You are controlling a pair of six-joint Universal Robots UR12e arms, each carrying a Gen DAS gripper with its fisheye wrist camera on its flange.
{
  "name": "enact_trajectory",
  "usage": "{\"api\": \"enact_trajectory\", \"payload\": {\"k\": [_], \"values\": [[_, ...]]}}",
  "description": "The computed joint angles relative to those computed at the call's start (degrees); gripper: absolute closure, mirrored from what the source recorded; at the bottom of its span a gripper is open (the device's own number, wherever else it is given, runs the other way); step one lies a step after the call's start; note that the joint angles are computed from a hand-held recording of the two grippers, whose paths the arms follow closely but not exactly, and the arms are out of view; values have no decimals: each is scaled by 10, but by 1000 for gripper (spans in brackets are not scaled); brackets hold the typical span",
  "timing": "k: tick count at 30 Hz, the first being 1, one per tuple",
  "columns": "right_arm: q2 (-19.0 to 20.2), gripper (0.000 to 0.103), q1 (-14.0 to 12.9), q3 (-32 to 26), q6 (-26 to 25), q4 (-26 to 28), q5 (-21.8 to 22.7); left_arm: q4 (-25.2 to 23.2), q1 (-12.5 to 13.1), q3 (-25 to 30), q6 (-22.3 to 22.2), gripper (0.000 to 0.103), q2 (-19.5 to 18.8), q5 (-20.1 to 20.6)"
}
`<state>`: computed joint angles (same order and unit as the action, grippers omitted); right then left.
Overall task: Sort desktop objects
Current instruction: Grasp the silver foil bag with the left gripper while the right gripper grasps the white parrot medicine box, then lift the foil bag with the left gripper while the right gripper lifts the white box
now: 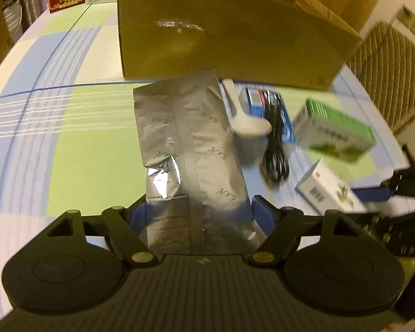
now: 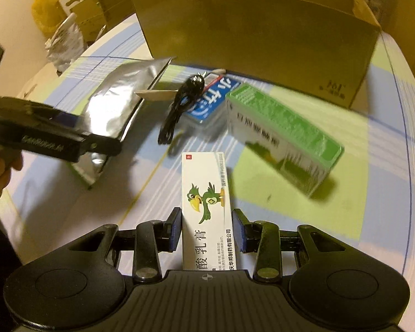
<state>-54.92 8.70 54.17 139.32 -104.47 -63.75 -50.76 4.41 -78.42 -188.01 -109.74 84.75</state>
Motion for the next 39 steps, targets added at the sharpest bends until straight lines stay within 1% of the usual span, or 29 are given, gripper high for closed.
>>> {"api": "enact_trajectory", "payload": {"k": [4,5,7,9,10,11,14,15,17,22,26,27,28,30,31,33,35,37,39], "values": [[-28,68,-6,46,27,-32,6,-16,-5,-18,37,30,23,15],[-34,68,-7,55,35,-40,8,-19,-7,-23,47,33,30,18],[-44,68,-10,73,46,-58,11,-20,-10,-35,55,35,41,20],[-51,68,-10,84,48,-69,12,-17,-14,-44,56,30,49,34],[-53,68,-11,90,49,-75,15,-15,-16,-47,54,22,51,41],[-56,68,-11,95,48,-82,18,-10,-17,-52,50,18,54,42],[-59,65,-11,104,45,-97,16,8,-17,-61,29,15,59,46],[-59,64,-10,105,42,-99,15,12,-18,-62,21,14,60,50],[-58,57,-8,108,32,-105,4,17,-17,-61,9,13,59,52],[-55,57,-7,113,23,-109,0,18,-15,-47,-13,12,47,56],[-53,58,-6,114,15,-115,-1,3,-14,-26,-17,12,31,53],[-52,60,-5,114,14,-118,0,-4,-13,-19,-15,12,26,49],[-51,67,-4,113,15,-121,0,-13,-11,-12,-15,13,21,40],[-48,67,-3,112,21,-132,0,-34,-9,3,-14,18,10,26],[-47,67,-3,111,27,-138,0,-41,-9,10,-13,21,5,29],[-45,67,-4,112,37,-148,4,-46,-10,20,-12,25,-4,36],[-44,67,-5,112,38,-152,6,-52,-8,27,-10,31,-10,26],[-44,67,-6,113,36,-154,10,-62,-8,35,-6,32,-16,23],[-45,67,-7,115,40,-156,14,-72,-10,41,5,40,-20,26]]}}
